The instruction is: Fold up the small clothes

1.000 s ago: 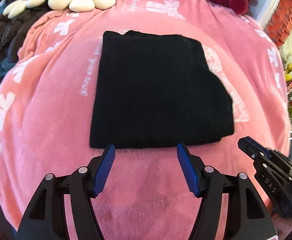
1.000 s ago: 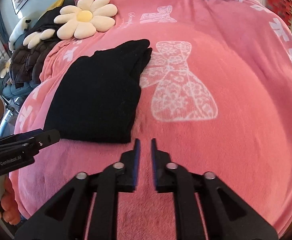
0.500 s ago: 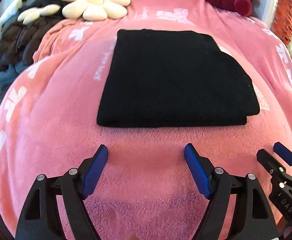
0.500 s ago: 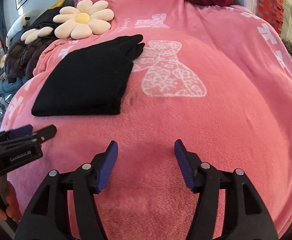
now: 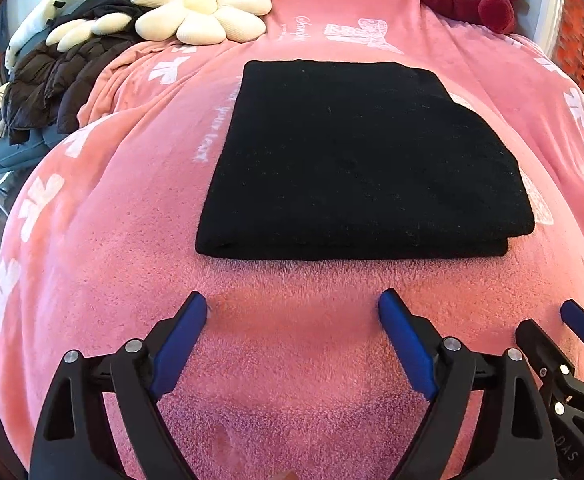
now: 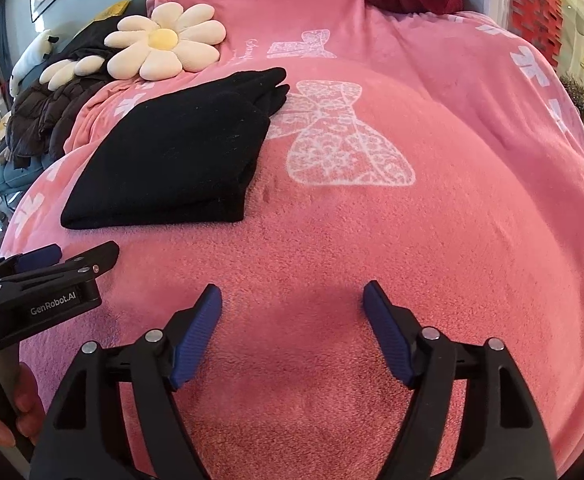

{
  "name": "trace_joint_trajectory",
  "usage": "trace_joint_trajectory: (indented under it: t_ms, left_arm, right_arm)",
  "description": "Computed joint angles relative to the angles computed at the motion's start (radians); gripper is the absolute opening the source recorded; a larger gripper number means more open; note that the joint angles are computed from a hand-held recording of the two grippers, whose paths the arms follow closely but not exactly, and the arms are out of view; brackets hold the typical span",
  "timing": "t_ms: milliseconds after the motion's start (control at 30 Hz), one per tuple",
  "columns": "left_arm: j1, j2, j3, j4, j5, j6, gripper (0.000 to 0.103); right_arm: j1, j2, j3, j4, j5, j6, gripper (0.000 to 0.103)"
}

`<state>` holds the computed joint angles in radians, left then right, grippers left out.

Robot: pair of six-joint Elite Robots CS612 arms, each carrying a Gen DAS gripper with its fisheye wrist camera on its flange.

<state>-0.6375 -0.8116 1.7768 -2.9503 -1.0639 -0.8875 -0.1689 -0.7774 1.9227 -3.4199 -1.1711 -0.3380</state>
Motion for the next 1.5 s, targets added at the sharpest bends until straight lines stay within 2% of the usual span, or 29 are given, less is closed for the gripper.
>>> trace_joint_trajectory:
  t_ms: [700, 833, 967, 1000, 1100, 1233, 1367, 1500]
  left_arm:
    - [-0.005, 0.006, -0.002, -0.007, 0.014, 0.003, 0.088]
    - [-0.006, 0.008, -0.003, -0.003, 0.019, -0.012, 0.093]
    - [-0.007, 0.008, 0.001, -0.014, 0.02, -0.019, 0.094]
    - [-0.007, 0.009, 0.002, -0.016, 0.021, -0.02, 0.098]
    - [-0.003, 0.01, 0.008, -0.03, 0.01, -0.031, 0.098]
    - [-0.015, 0.018, 0.018, -0.07, 0.056, -0.019, 0.098]
    - [-0.017, 0.024, 0.027, -0.109, 0.062, -0.017, 0.098]
    - [-0.022, 0.025, 0.023, -0.098, 0.083, -0.008, 0.098]
  right_arm:
    - [0.008, 0.019, -0.002, -0.056, -0.011, 0.0, 0.08]
    - [0.01, 0.023, -0.006, -0.06, -0.008, 0.001, 0.081]
    - [0.011, 0.025, -0.009, -0.06, -0.009, -0.002, 0.082]
    - [0.012, 0.025, -0.01, -0.063, -0.01, -0.001, 0.082]
    - [0.016, 0.029, -0.016, -0.066, -0.013, -0.001, 0.083]
    - [0.022, 0.032, -0.017, -0.074, -0.02, 0.0, 0.085]
    - [0.024, 0.034, -0.018, -0.077, -0.023, -0.002, 0.087]
    - [0.025, 0.035, -0.019, -0.079, -0.023, -0.002, 0.087]
